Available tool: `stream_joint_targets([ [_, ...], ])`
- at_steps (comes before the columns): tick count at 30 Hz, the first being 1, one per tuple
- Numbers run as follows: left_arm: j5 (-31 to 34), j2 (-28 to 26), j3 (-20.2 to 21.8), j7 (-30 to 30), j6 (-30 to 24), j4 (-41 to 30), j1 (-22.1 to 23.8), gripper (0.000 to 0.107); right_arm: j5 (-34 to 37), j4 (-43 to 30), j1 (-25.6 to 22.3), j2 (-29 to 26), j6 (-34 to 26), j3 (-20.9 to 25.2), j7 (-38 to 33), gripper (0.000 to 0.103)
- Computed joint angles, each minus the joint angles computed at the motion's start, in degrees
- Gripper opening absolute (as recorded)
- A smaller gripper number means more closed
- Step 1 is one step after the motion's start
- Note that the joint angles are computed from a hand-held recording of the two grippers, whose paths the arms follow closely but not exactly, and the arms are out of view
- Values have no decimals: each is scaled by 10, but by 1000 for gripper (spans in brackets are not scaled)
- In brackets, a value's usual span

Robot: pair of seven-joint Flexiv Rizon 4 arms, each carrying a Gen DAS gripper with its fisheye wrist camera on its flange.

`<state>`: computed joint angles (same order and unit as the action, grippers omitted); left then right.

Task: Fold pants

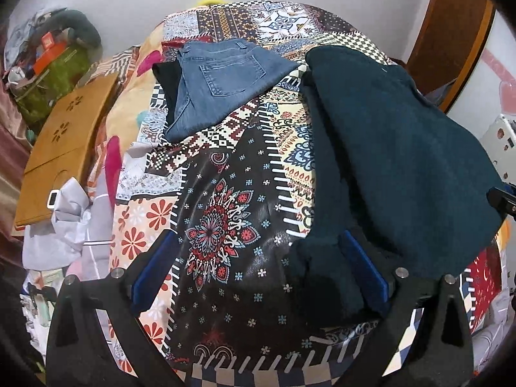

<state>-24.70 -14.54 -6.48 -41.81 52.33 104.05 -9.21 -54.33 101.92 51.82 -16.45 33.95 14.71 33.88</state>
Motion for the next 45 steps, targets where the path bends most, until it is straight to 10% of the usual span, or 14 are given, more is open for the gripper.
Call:
stream_joint_targets([
  [12, 93, -44, 13, -72, 46, -91, -15, 101, 50, 17, -4, 48, -117, 30, -25, 58],
  [29, 106, -237, -32, -81, -97, -394, -91, 101, 5, 2, -112, 9, 65, -30, -170, 47],
  [37, 90, -335, -36, -97, -273, -552, -103, 47, 53, 21, -149, -11, 181, -53, -204, 23],
  [45, 89, -337, -31, -86, -238, -542, -112, 43, 20, 14, -134, -9, 143, -63, -216, 13],
])
